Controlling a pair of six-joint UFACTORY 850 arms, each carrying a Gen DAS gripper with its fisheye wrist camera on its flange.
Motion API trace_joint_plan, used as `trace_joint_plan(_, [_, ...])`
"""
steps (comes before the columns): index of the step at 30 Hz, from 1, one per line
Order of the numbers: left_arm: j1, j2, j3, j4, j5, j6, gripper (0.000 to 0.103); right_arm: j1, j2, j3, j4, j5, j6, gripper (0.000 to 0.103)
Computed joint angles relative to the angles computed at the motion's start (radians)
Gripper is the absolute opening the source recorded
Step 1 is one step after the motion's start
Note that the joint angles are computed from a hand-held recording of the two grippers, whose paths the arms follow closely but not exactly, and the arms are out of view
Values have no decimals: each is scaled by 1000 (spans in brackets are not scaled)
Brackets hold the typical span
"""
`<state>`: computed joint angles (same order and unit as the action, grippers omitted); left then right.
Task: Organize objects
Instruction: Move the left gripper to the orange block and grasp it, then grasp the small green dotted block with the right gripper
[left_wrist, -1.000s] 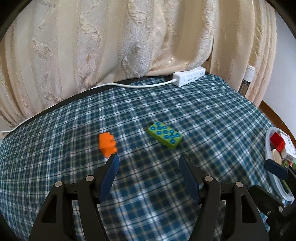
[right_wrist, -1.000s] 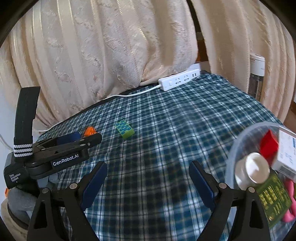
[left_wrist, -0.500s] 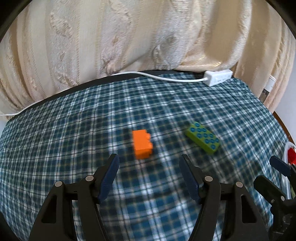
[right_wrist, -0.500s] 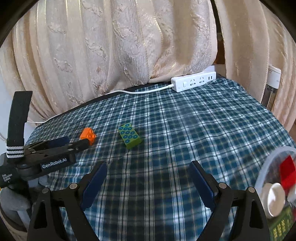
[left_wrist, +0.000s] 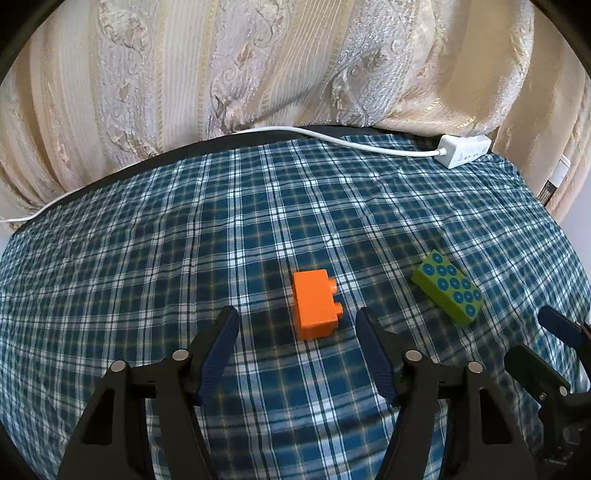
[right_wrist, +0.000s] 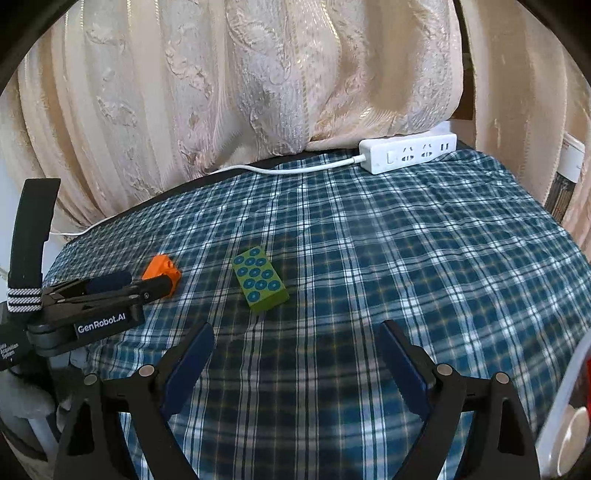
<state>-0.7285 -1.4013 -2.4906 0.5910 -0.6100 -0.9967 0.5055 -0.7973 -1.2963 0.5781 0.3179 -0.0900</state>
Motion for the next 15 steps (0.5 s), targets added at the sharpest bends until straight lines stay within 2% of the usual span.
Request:
trace_joint_plan(1, [2, -16, -27, -18, -9, 18, 51, -2, -8, -13, -2, -9, 1, 92])
trace_joint_plan(4, [6, -54, -89, -66, -25, 67, 39, -5, -25, -41, -6, -27, -5, 92])
trace_joint_plan(8, [6, -42, -58, -57, 3, 61, 25, -8, -45, -75, -9, -51, -22, 92])
trace_joint_plan(15, [7, 20, 55, 17, 62, -32, 25, -14, -91, -154, 57, -107, -121, 88])
